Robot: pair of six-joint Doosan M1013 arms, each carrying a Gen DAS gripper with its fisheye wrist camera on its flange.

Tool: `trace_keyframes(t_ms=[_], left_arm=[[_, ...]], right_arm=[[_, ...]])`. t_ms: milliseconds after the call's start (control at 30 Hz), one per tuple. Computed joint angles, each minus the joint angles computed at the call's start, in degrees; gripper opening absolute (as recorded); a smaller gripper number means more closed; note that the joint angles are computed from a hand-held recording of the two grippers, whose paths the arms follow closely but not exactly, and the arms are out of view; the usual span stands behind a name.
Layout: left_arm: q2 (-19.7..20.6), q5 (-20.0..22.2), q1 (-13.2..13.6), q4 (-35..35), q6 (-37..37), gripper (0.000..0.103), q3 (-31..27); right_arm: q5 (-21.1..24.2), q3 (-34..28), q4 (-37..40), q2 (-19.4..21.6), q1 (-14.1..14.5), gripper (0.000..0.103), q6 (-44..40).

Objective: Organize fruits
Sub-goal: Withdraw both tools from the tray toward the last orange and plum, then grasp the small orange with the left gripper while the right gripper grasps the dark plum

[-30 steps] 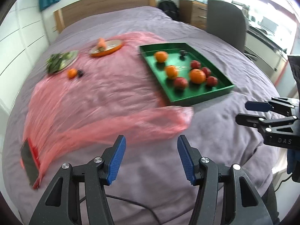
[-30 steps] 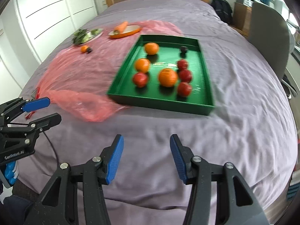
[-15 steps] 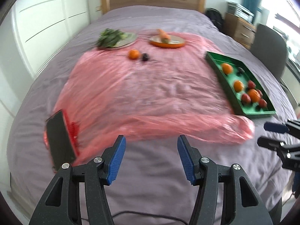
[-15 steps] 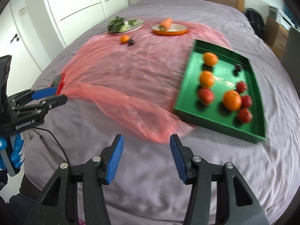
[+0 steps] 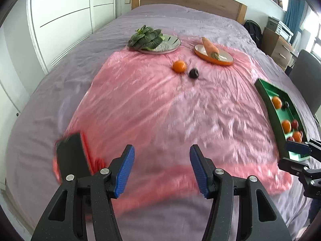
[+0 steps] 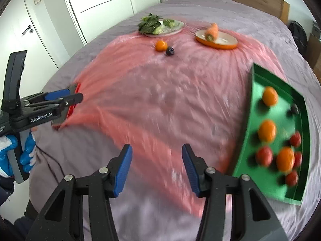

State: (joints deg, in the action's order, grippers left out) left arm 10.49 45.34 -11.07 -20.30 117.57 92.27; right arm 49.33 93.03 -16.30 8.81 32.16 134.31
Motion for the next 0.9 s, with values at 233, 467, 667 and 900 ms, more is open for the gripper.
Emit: trace_keyframes(t_ms=[233,467,667,900], left_arm=[[6.5,3.5,-1.3,-4.0,2.1,0.051,-9.6],[14.3,8.0,-2.9,-3.5,0.5,0.051,-20.0],[19.2,10.2,-4.2,-2.7,-2.7,0.051,-26.0],[23.1,11.3,-5.8,0.2,-4.4,0.048,-30.4]], right_arm=[[-3.4,-6.5,0.7,4.9,-3.7,0.094,-7.2],[-5.8,-11.9,4.0,10.6,-7.9,0.094,-16.6],[-7.3,-15.2,8.2,14.5,-10.9,0.094,-23.0],[-8.6,-17.2,12.1,17.7,-13.1,0.094,-26.6]])
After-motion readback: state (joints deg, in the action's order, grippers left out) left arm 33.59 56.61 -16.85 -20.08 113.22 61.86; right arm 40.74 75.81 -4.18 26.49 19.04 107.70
